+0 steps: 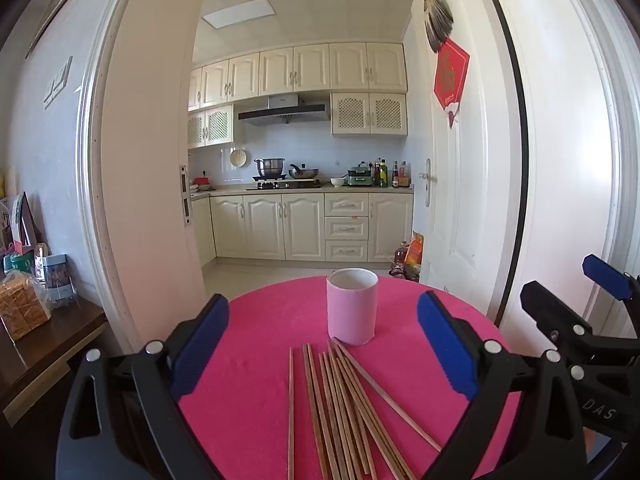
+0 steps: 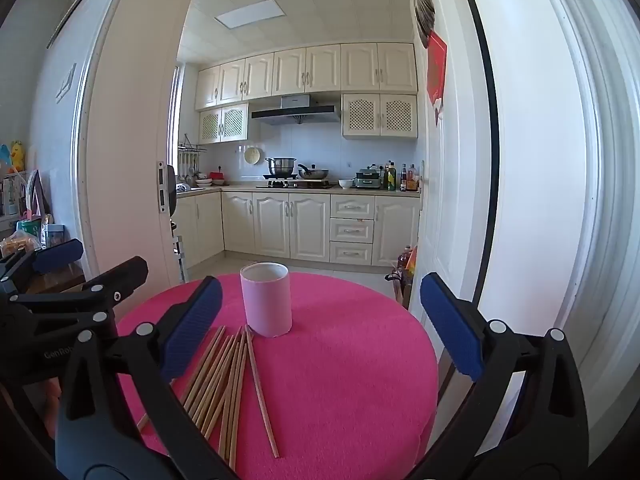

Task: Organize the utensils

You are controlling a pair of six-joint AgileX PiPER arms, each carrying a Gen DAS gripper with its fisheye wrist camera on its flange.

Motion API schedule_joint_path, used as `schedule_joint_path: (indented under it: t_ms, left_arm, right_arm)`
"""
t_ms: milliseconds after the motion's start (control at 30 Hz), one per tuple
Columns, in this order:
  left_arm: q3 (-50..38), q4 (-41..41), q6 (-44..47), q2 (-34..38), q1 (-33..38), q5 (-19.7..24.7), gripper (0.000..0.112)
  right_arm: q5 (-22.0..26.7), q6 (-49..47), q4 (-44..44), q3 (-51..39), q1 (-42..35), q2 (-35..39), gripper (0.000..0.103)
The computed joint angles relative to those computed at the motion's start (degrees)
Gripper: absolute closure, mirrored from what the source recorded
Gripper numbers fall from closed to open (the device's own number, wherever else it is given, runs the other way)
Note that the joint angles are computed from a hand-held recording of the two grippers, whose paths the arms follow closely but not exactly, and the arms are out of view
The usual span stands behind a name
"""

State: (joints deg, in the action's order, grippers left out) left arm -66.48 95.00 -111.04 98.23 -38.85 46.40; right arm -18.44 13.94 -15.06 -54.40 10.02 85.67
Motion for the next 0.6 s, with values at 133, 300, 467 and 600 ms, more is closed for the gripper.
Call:
schedule_joint_path:
  t_ms: [133, 300, 467, 600]
  left_arm:
    - [-0.10, 0.24, -0.22, 0.13, 0.03, 0.13, 0.019]
    - [0.02, 0.55, -0.43, 0.09, -0.04, 0.21, 0.019]
    - [0.00, 0.96, -0.78, 0.36, 0.23, 0.02, 0.019]
    - [0.36, 0.86, -0.94, 0.13, 0.06, 0.03, 0.019]
  right_arm:
    - [0.58, -0.47, 0.34, -0.13, 0.18, -0.06, 0.006]
    - [0.96, 0.96, -0.92, -0.48, -0.01, 0.15, 0.006]
    - [0.47, 1.33, -1.22, -0.59, -0.29, 0.83, 0.006]
    - [-1.13, -1.09, 1.07, 0.38, -0.29, 1.51, 0.006]
